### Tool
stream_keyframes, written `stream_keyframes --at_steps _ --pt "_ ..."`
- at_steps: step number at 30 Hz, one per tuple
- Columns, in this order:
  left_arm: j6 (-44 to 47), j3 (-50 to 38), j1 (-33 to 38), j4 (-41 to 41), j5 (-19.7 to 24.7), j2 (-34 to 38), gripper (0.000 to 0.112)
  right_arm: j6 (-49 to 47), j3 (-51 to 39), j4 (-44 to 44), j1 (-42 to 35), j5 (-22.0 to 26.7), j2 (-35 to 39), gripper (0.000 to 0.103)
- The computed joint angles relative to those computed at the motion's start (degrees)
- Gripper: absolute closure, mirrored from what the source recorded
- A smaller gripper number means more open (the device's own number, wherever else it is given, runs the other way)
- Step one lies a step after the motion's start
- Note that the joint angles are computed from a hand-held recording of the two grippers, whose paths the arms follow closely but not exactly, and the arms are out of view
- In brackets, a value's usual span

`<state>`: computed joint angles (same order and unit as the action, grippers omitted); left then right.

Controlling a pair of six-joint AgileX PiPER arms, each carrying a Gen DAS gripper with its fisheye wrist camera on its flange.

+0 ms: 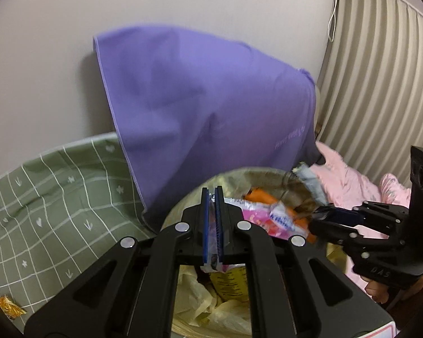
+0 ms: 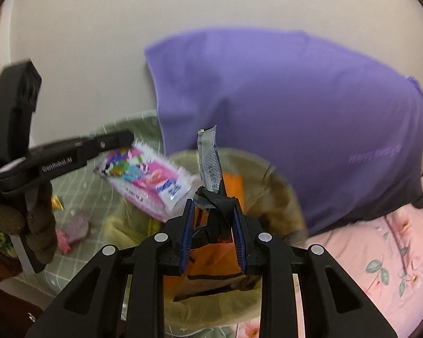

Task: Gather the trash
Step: 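Carry the tissue pack and grey wrapper into the yellow bag and open both tools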

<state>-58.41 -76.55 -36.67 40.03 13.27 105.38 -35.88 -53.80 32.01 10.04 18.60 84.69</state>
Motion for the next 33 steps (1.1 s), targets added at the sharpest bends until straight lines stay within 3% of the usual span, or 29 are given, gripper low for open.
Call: stream_keyframes --at_steps 8,15,20,27,30,33 --pt "12.0 0.7 -0.1 -13.5 -1.4 5.0 0.108 9.4 -2.8 -12.8 0.6 1.1 4.6 0.078" --pt "20.1 1.4 -2.5 -18.1 0.1 5.5 0.108 -5.1 -0.5 -1.4 -2.3 5.9 2.0 0.078" --pt "26.8 1.9 -1.9 -24.9 -0.1 4.6 0.108 -1.9 -0.2 -5.0 -1.7 5.3 0.7 0.078" --pt "36.3 4.2 -0.6 -36.5 -1.1 1.9 0.108 -3.9 0.1 -1.1 -3.1 4.9 -0.2 0.077" --pt "44.4 4.7 0.5 -46.0 -0.6 1.3 0.099 -2.5 0.4 -1.8 -2.6 4.4 -0.6 0.072" --pt "47.2 5.3 1.3 -49.8 0.2 0.5 0.087 3.3 1.5 -6.9 -1.1 2.5 -1.6 0.068"
